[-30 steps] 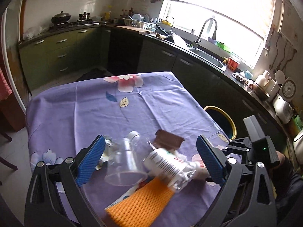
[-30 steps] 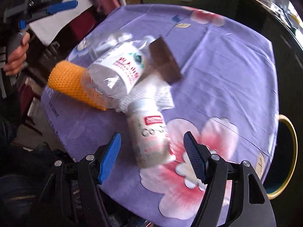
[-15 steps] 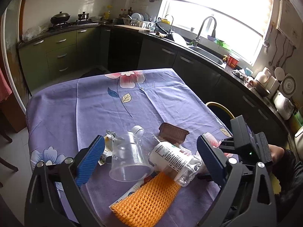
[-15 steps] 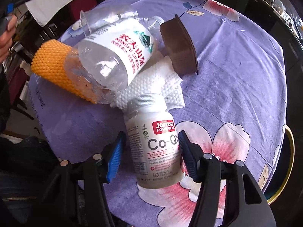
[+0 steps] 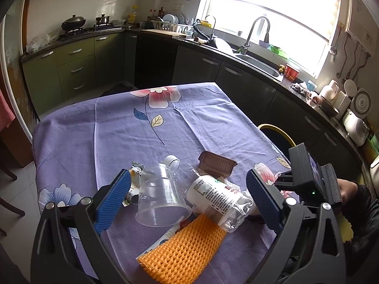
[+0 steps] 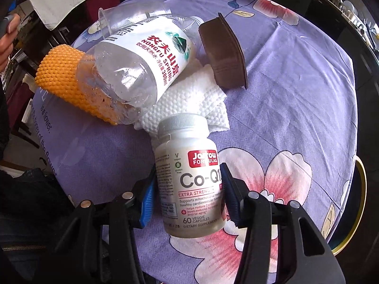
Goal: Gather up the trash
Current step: 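Grasp the white pill bottle with the right gripper, then drop the white pill bottle into the bin with the right gripper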
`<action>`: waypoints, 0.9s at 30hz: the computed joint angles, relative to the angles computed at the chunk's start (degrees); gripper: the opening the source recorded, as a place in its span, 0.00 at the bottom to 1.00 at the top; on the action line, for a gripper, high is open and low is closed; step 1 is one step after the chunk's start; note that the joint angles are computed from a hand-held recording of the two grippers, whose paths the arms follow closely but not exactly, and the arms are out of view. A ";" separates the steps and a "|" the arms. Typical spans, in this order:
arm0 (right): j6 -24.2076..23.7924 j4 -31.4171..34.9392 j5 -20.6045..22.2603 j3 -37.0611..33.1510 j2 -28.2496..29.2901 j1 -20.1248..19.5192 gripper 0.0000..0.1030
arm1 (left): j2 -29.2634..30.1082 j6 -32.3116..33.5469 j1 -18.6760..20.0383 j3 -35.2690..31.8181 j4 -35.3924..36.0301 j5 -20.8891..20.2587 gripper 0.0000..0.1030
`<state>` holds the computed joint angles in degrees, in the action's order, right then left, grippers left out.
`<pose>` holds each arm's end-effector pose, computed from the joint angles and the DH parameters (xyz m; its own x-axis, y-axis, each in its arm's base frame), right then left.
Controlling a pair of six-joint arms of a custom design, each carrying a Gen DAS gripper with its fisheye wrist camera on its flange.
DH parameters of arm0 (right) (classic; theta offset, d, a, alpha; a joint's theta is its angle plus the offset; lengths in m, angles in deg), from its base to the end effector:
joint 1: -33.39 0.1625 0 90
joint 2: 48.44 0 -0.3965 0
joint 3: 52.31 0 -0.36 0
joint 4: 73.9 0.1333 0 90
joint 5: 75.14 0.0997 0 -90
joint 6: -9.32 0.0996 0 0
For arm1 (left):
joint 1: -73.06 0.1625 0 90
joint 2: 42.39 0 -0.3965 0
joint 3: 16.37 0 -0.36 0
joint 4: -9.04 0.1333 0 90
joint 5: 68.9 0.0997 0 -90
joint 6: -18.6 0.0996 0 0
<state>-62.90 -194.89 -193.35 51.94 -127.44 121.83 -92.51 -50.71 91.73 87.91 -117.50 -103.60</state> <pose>0.0723 -0.5114 0.3208 -0.2944 -0.9254 0.2389 -0.8293 0.3716 0.4173 -0.4454 -0.3776 0.0907 -0.8258 -0.0667 -0.5600 0.3691 0.6869 -0.6261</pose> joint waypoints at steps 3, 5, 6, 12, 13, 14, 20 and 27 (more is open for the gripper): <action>0.19 0.47 0.21 0.05 -0.64 -0.25 0.48 | 0.13 0.23 0.04 -0.18 0.06 -0.12 0.90; 0.43 0.84 0.44 -0.28 -0.85 -0.48 0.48 | 0.26 0.41 0.13 -0.34 0.13 -0.20 0.90; 0.50 1.10 0.69 -0.58 -1.10 -0.71 0.48 | 0.32 0.52 0.16 -0.46 0.20 -0.24 0.90; 3.28 2.88 3.65 -6.42 -1.44 -2.48 0.47 | 0.74 1.61 0.28 -1.04 0.16 -0.46 0.90; 4.34 2.61 4.21 -8.28 -1.06 -2.95 0.46 | 0.86 1.79 0.32 -1.15 0.07 -0.52 0.90; 5.21 2.34 4.50 -9.86 -0.61 -3.32 0.46 | 1.04 2.14 0.39 -1.34 -0.09 -0.64 0.90; 12.30 -2.90 2.59 -23.23 6.39 -6.21 0.45 | 2.27 3.94 0.83 -2.65 -0.81 -1.26 0.90; 20.61 -0.89 -2.73 -41.08 18.15 -9.57 0.46 | 3.31 4.45 0.76 -4.49 1.11 -1.53 0.90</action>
<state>-42.28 -195.77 -196.08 10.86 -109.29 112.25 -89.20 -46.26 92.49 83.42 -116.39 -105.13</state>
